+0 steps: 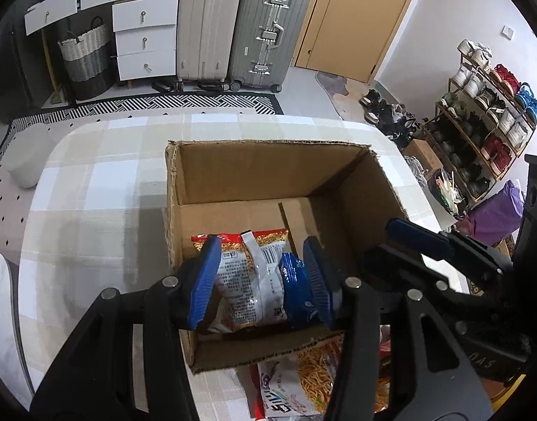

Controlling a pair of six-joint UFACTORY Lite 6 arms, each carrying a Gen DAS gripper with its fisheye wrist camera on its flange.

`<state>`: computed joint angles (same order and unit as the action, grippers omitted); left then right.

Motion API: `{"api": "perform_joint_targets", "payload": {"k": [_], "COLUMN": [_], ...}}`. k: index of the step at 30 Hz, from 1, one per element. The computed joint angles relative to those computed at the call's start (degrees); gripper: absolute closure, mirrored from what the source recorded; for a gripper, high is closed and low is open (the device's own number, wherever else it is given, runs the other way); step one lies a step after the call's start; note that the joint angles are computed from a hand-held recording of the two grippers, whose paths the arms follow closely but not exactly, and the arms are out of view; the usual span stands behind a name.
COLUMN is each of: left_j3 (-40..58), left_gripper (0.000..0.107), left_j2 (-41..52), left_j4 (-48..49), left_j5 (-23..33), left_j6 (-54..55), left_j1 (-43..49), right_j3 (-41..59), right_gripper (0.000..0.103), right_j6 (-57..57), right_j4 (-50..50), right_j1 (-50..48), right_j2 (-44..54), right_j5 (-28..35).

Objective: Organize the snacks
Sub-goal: 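Open both grippers to drop the two bags into the box, then grasp the purple candy bag with the left gripper from the snack pile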

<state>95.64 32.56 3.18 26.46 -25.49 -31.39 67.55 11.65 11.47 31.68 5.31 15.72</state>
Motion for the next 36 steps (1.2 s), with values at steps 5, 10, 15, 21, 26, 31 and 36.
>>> {"api": "perform_joint_targets", "payload": {"k": [5, 10, 15, 21, 26, 31, 36], "left_j3": [-7.4, -15.8, -22.0, -26.6, -28.8, -30.2, -29.9], "left_gripper": [0.051, 0.048, 0.034, 0.025, 0.017, 0.006, 0.005], "left_j2": [-7.6, -18.9, -30.8, -42.9, -48.9, -50.6, -50.4], "left_j4": [4.4, 16.2, 27.9, 42.2, 48.8, 53.4, 53.1], "left_j5": [-0.7, 0.6, 6.7, 21.7, 38.1, 55.2, 68.0], "left_j6": [-6.7, -20.1, -33.1, -49.1, -60.4, -71.1, -79.3], "left_j1": [-1.6, -5.3, -11.6, -27.0, -44.5, -63.8, -78.8], "right_j3": [-2.4, -6.2, -7.2, -7.1, -8.0, -9.0, -8.4], "right_gripper": [0.057, 0.057, 0.057, 0.053, 0.037, 0.026, 0.011], "right_j6": [4.3, 19.2, 32.9, 53.7, 73.0, 87.6, 98.4], "right_j4": [-4.1, -18.1, -30.4, -50.5, -65.7, -75.7, -79.7], "right_j1": [0.3, 4.0, 10.1, 26.0, 46.4, 69.1, 86.7], "right_j2": [-5.5, -14.9, -22.9, -31.6, -35.9, -35.5, -31.1], "right_j5": [0.9, 3.0, 8.6, 21.2, 36.8, 55.9, 71.2]}}
